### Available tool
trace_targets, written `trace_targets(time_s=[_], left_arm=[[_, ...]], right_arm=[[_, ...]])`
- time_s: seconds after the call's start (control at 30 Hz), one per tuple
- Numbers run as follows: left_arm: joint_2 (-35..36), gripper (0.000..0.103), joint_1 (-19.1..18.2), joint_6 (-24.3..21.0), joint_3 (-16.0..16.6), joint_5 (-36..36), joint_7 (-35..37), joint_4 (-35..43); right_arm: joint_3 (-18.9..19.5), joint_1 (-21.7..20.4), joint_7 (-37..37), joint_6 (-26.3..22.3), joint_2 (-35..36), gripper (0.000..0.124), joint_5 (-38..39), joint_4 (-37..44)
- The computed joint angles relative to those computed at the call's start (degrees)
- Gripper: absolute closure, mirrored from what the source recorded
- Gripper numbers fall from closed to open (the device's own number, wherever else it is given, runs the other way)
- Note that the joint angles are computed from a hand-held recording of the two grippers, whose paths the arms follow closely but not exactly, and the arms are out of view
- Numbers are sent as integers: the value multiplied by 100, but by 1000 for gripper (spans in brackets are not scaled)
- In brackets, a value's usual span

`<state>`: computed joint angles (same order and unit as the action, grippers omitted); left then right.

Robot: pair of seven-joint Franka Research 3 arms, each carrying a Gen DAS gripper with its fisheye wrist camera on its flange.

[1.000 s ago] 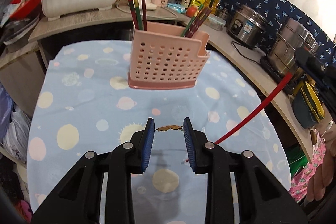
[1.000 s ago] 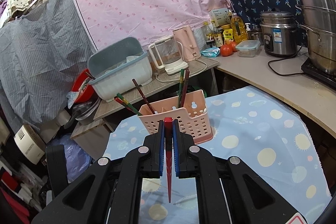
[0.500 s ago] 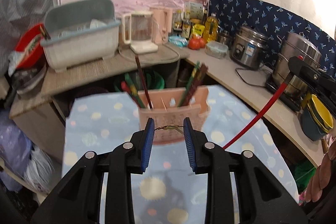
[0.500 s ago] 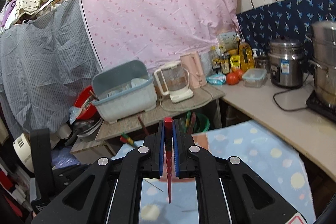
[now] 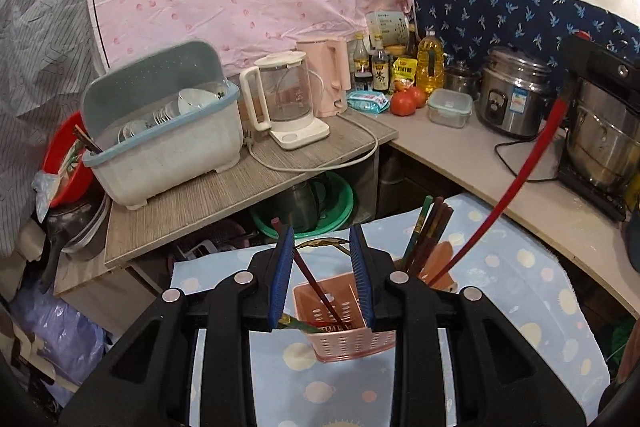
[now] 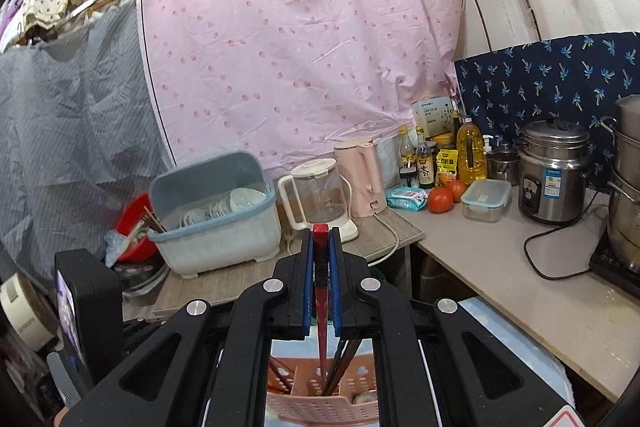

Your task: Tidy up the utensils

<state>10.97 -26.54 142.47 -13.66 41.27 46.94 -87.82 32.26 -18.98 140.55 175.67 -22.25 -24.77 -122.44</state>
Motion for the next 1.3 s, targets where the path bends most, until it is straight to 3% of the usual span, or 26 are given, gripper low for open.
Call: trace_targets(time_s=[0.07,0.17,0.33,0.37,0.43,0.47,0.6,0.67,0.73,0.87,1.17,1.3], left_arm=[[152,75,-6,-53,-8,-80,67,119],[302,75,-48,-97,7,-152,177,181],[392,74,-98,-62,71,-234,187,175],[374,72,-107,-30,94,-203,110,144],[299,51,-124,39,150,-67,-136,56],[286,47,-131,36,163,4,-223,57],[126,45,-67,94,126,40,-350,-104],[-2,43,-31,134,96,39,-423,-250],[-123,40,-2,146,59,56,-512,-391],[-412,39,56,166,-39,87,-699,-741],[-1031,35,219,172,-292,90,-1069,-1502],[-1247,27,261,196,-406,94,-1173,-1777]], right_arm=[[162,-117,47,-92,222,117,-142,136],[117,34,127,-203,549,117,-368,245],[-235,561,120,-364,904,116,-560,284],[-285,618,197,-342,918,113,-636,256],[-371,716,372,-340,887,107,-810,197],[-428,770,455,-328,864,103,-882,170],[-664,1014,750,-314,783,94,-1136,88],[-794,1161,874,-314,661,84,-1205,-20],[-838,1238,941,-321,502,83,-1245,-159],[-889,1423,828,-478,177,76,-1061,-465],[-923,1715,288,-727,-601,73,-42,-1326],[-881,1847,17,-897,-874,70,368,-1618]])
